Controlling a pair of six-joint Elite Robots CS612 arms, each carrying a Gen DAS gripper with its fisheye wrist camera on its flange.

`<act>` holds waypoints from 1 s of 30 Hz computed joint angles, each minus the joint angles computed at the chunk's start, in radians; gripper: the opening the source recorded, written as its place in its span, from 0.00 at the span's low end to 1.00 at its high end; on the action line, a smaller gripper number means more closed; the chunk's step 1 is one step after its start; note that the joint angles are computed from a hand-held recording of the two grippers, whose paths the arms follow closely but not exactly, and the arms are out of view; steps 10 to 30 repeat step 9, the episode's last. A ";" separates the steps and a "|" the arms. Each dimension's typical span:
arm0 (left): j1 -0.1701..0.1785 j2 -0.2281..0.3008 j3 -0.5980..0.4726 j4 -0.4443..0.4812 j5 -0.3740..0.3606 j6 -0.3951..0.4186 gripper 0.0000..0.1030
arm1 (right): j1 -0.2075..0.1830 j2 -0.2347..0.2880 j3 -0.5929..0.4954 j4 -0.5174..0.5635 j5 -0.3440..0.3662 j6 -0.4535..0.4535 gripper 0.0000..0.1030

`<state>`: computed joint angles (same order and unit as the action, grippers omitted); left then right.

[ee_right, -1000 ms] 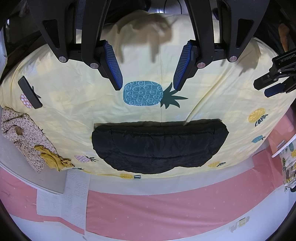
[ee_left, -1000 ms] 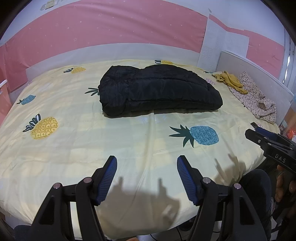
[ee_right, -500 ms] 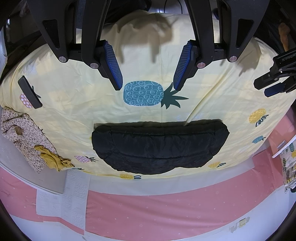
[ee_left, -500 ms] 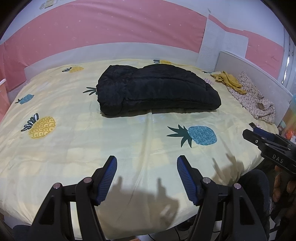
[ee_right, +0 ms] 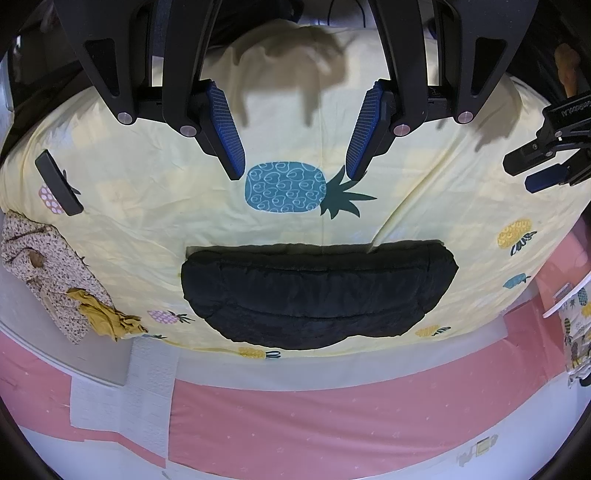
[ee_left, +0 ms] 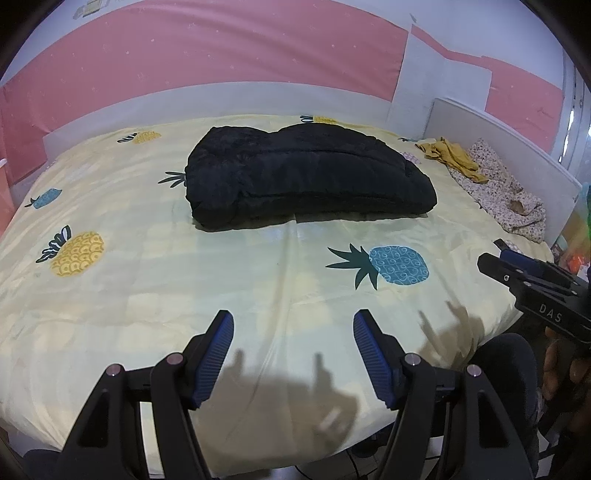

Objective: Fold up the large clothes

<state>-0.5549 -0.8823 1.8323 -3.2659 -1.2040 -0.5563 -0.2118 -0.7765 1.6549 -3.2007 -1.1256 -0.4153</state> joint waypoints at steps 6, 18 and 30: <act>-0.005 0.006 0.001 -0.005 0.020 -0.001 0.74 | 0.001 0.006 -0.010 0.014 -0.002 -0.010 0.56; -0.002 0.008 -0.001 -0.011 0.009 0.001 0.74 | 0.000 0.008 -0.012 0.014 0.000 -0.011 0.56; -0.002 0.008 -0.001 -0.011 0.009 0.001 0.74 | 0.000 0.008 -0.012 0.014 0.000 -0.011 0.56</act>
